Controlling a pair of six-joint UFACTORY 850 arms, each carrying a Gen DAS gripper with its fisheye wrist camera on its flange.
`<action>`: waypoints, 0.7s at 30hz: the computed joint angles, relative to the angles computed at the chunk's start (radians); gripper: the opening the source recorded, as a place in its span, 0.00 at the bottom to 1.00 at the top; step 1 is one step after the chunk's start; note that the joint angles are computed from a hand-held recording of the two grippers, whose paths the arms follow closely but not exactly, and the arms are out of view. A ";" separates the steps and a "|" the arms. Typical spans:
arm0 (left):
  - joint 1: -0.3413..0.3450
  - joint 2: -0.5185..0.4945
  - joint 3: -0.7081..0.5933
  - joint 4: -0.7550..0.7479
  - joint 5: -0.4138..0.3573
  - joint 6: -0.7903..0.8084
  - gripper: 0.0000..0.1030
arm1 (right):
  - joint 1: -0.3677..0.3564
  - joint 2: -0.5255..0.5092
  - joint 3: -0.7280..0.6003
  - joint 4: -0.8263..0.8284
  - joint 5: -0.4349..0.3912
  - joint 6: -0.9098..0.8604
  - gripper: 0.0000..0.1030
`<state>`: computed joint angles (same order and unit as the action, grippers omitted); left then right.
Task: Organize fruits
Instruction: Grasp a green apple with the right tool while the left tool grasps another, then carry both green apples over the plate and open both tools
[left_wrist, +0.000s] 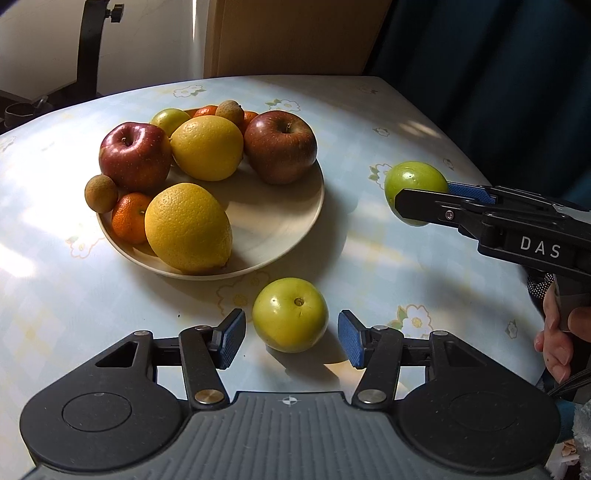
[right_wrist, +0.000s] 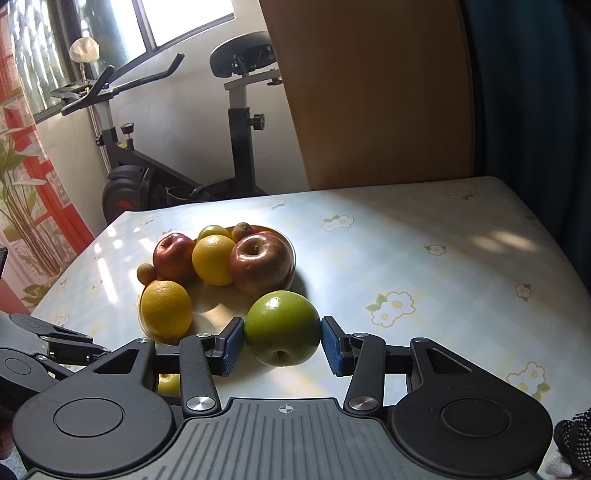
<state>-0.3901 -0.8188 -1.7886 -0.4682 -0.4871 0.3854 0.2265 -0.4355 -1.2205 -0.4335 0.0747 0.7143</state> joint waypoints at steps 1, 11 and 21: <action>-0.003 -0.004 -0.005 0.015 0.001 -0.008 0.56 | 0.000 -0.001 0.001 -0.006 0.001 0.011 0.41; -0.003 -0.039 -0.032 0.011 -0.013 -0.028 0.48 | -0.005 0.002 0.018 -0.074 0.013 0.103 0.41; 0.012 0.017 0.023 -0.080 0.025 0.074 0.48 | -0.003 -0.002 0.015 -0.101 0.025 0.128 0.41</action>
